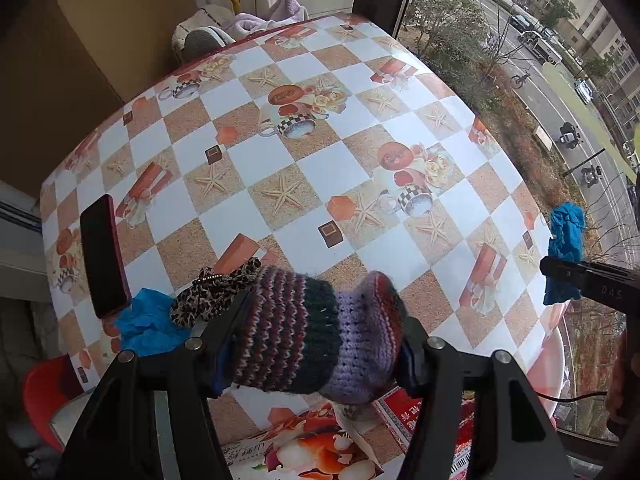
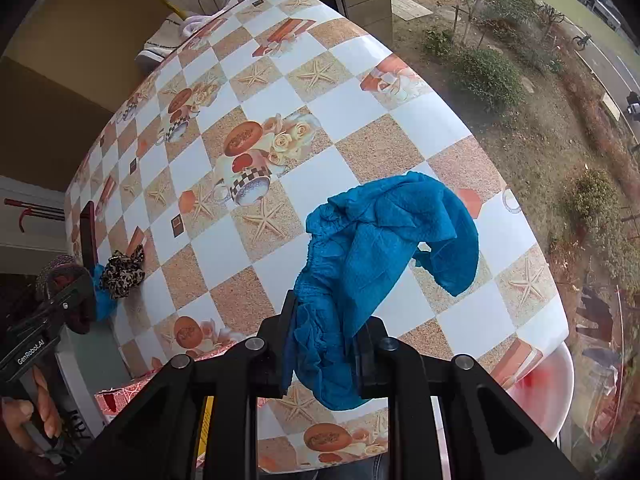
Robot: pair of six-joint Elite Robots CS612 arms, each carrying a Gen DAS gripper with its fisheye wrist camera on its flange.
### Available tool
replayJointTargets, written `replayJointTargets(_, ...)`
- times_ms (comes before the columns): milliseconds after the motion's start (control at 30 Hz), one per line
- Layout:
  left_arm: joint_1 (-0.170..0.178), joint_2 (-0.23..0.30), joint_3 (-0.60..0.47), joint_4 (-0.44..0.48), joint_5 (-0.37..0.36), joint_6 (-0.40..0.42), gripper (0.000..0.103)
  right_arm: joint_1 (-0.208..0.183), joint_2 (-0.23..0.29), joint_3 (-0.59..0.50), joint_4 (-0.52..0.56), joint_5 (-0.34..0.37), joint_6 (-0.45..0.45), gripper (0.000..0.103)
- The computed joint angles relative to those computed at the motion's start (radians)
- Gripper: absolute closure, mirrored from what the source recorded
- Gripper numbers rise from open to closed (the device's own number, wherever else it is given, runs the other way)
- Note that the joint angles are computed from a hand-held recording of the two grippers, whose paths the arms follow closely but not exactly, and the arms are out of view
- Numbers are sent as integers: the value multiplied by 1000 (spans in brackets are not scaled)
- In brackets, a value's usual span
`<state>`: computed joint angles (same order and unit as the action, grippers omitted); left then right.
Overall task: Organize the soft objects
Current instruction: 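Carry the purple sock and blue cloth to the box with both tools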
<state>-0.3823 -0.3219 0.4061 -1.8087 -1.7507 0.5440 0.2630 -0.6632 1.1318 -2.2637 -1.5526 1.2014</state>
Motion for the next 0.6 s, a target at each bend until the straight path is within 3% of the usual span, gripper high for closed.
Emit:
replayJointTargets(333, 68, -186, 300, -182, -55, -33, 37, 59, 4, -107, -25, -79, -26, 80)
replayJointTargets(600, 123, -273, 448, -311, -52, -90, 37, 103, 89, -328, 48, -93, -149, 80)
